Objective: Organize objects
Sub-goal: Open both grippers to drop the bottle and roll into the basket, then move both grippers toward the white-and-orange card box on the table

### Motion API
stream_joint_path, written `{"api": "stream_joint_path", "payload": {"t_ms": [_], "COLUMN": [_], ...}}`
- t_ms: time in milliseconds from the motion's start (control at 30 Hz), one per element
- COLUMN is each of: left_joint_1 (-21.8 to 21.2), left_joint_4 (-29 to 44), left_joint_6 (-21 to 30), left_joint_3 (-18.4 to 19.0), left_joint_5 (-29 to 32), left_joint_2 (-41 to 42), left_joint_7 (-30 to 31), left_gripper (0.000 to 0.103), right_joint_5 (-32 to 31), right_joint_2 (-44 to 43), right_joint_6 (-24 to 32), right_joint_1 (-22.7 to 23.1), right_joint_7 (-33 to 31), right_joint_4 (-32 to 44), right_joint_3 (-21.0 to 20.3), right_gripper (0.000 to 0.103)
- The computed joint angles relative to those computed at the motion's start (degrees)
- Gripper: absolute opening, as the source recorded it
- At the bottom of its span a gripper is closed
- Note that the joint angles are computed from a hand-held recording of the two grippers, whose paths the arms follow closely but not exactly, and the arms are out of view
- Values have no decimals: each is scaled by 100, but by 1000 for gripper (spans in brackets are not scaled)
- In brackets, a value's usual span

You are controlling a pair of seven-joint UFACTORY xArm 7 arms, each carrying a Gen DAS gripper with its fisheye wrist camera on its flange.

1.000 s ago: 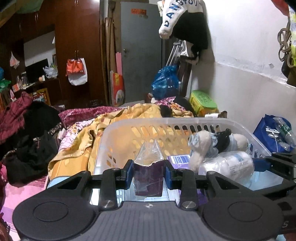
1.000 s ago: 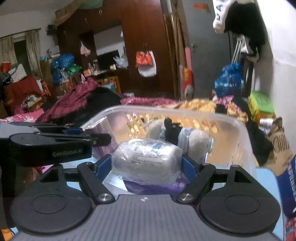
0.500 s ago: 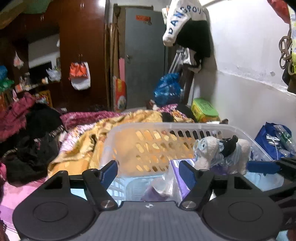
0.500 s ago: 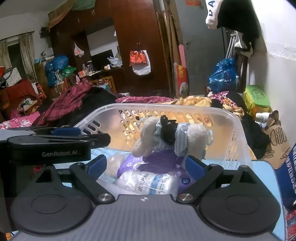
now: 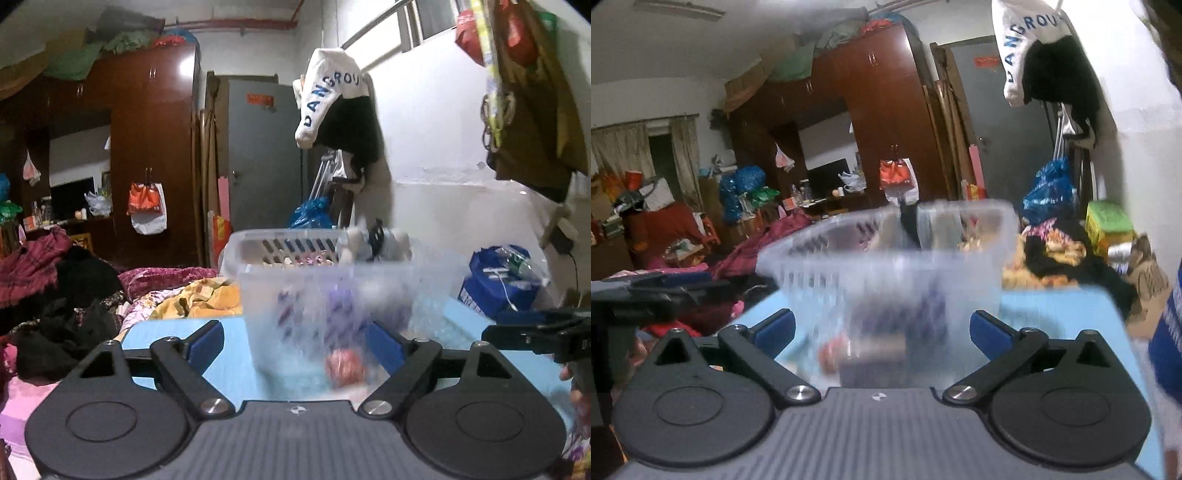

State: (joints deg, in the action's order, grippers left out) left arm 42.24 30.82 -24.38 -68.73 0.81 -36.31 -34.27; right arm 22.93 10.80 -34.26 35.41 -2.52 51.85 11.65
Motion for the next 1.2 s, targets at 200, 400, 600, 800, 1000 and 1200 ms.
{"api": "stream_joint_path", "payload": {"t_ms": [200,400,600,800,1000,1200], "left_joint_1": [-367,-1662,-2675,-1938,-334,177], "left_joint_4": [-1084,-1805,-2272,-1974,-1585,-1371], "left_joint_6": [-531,-215,203,-325,-1917,-2107], "left_joint_3": [92,1325,2076,1605,411,-281], "left_joint_5": [-98,-309,-209,-25,-227,-520], "left_joint_2": [-681,-781,-1748,-756,1173,1854], "left_joint_7": [-19,148,160,380,1432,2385], "left_gripper": [88,88,88,88,86,71], "right_joint_5": [-1452,-1645,-1665,-1416,-1075,-901], "right_joint_2": [531,1002,1093,1054,1081,1048], "right_joint_6": [-816,-639,-308,-166,228,1008], "right_joint_1": [-275,22,157,378,607,812], "right_joint_7": [1095,462,369,-64,-466,-763], "right_joint_4": [-209,402,601,614,793,1073], "right_joint_3": [228,159,117,15,-83,-243], "right_gripper": [103,103,103,103,103,88]}}
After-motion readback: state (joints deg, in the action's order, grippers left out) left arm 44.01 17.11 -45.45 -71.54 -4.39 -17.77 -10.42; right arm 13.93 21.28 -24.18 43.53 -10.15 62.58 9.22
